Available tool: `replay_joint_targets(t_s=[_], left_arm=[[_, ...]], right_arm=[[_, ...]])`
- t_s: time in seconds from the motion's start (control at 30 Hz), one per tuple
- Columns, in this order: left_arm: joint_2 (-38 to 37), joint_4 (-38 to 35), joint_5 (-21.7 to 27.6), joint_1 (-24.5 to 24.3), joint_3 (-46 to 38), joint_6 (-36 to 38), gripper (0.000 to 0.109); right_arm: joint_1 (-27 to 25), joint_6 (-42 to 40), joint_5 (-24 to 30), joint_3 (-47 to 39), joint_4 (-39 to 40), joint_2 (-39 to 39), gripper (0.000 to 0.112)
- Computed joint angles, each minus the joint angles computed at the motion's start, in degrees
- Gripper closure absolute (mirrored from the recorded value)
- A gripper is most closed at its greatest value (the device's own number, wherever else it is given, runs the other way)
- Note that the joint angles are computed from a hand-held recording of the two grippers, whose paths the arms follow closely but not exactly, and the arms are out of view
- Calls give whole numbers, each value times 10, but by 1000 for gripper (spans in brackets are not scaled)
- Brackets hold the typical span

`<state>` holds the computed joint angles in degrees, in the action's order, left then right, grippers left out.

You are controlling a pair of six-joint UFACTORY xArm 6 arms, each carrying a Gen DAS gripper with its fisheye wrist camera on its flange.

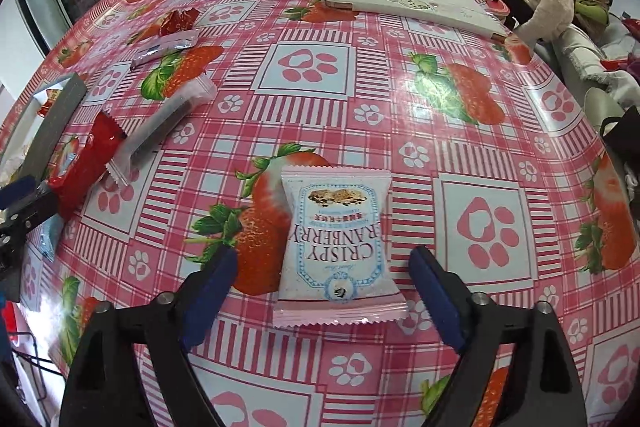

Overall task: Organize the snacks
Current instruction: 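Open both tools to release the Crispy Cranberry and light-blue packs onto the table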

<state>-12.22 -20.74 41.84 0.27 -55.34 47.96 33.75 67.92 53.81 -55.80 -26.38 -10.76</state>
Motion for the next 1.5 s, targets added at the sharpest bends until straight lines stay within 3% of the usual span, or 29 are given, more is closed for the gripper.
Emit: replay_joint_targets(t_s=[0.1, 0.13, 0.17, 0.23, 0.3, 0.33, 0.37, 0.47, 0.63, 0.8, 0.87, 1.03, 1.1, 1.17, 1.23, 1.33, 1.4, 1.43, 1.47, 1.5], left_arm=[[9, 8, -25, -40, -5, 12, 41], [18, -7, -25, -53, -15, 18, 54], [30, -23, -8, -58, -35, 19, 59], [59, -44, 44, -59, -89, -14, 59], [65, -47, 64, -50, -112, -35, 43], [61, -36, 60, -45, -110, -40, 26], [52, -27, 45, -39, -99, -41, 24], [28, 0, 37, -7, -64, -44, 24], [11, 5, 74, 33, -29, -76, 24], [5, 70, 2, 4, 7, -134, 24], [-9, 75, -45, -9, 24, -119, 24], [-14, 29, -54, -42, 23, -21, 24], [9, 61, -47, -62, 7, -24, 34], [44, 79, -14, -74, -25, -43, 68], [68, 63, 8, -82, -55, -46, 84], [113, 69, 22, -94, -115, -96, 86], [131, 69, 31, -88, -150, -142, 80], [137, 65, 44, -81, -166, -154, 62], [140, 55, 56, -72, -176, -154, 33], [133, 43, 63, -60, -175, -145, 22]], right_arm=[[3, 13, -1, -10, -16, 18, 10], [4, 20, -4, -10, -24, 20, 10], [5, 26, -7, -8, -29, 18, 9], [3, 29, -11, -8, -34, 20, 9], [2, 28, -15, -6, -36, 19, 9], [3, 30, -17, -3, -41, 18, 9], [4, 34, -21, 1, -48, 16, 9], [12, 60, -32, 18, -83, 6, 9], [20, 99, -43, 34, -129, -2, 9], [19, 95, -44, 33, -127, 0, 9], [18, 94, -46, 35, -127, -2, 9], [19, 100, -49, 39, -136, -4, 9], [19, 101, -50, 40, -138, -5, 9], [20, 102, -50, 39, -139, -5, 9], [20, 101, -50, 39, -138, -5, 9], [20, 102, -50, 39, -138, -4, 9], [20, 101, -50, 38, -137, -4, 9], [20, 100, -49, 38, -136, -4, 9], [20, 99, -49, 38, -135, -4, 9], [19, 97, -49, 38, -134, -4, 9]])
